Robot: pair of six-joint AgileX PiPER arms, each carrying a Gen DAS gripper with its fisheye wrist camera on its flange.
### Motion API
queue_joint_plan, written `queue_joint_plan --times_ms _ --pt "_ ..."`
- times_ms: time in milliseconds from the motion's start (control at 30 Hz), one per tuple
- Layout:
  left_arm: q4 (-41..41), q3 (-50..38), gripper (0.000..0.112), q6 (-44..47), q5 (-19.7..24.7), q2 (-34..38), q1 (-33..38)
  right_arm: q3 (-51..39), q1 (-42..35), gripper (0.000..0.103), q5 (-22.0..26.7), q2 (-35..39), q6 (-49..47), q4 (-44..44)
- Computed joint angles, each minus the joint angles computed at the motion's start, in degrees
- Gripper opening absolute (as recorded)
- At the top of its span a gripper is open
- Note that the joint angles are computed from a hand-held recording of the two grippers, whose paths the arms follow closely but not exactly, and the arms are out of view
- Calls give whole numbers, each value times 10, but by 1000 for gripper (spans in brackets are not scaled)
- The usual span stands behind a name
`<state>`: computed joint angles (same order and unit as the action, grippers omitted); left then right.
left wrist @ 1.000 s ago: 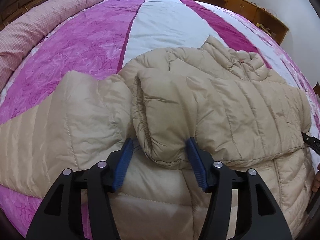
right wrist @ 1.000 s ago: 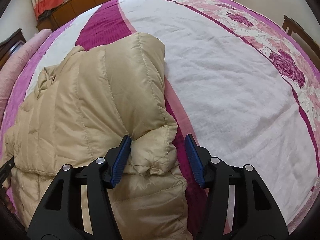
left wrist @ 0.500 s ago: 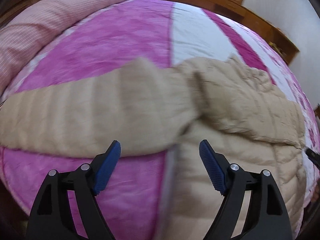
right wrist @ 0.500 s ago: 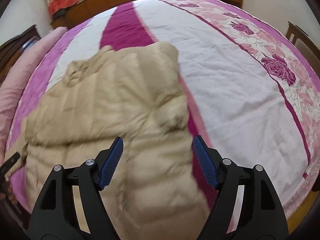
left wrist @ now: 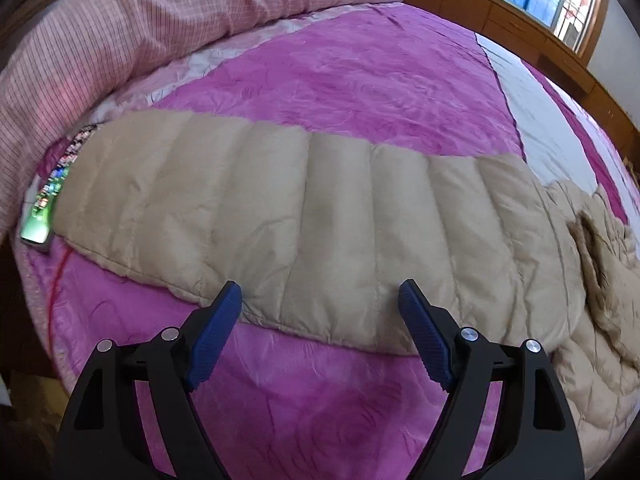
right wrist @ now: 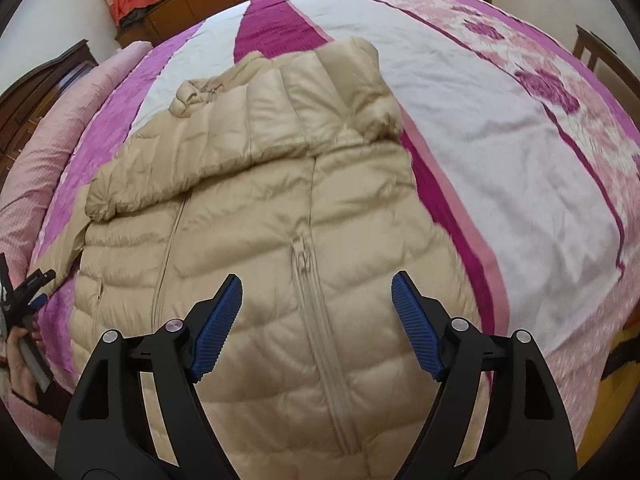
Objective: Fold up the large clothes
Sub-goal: 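Move the left tool to the outstretched sleeve cuff and grasp it, then lift the sleeve with the left tool, lay it across the jacket, release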
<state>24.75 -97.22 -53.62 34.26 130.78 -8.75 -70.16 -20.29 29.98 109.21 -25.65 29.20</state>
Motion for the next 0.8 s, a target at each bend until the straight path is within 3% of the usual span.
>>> queue_joint_plan --times_ms 267,367,500,633,700,800 --pt "13 -24 83 -7 -47 37 12 37 8 77 -17 -21 34 -28" --pt "23 -39 81 -2 -46 48 12 39 11 77 -18 -22 51 -45" --pt "56 -42 57 -13 -42 49 8 45 13 77 -24 -27 55 -47" --pt "50 3 17 3 -94 20 10 49 16 77 -31 -30 47 -43" --pt "82 28 13 -32 -107 2 3 50 18 77 -31 -32 41 -40" --pt "200 71 10 -136 -118 -35 -16 53 18 77 -35 -36 29 -32"
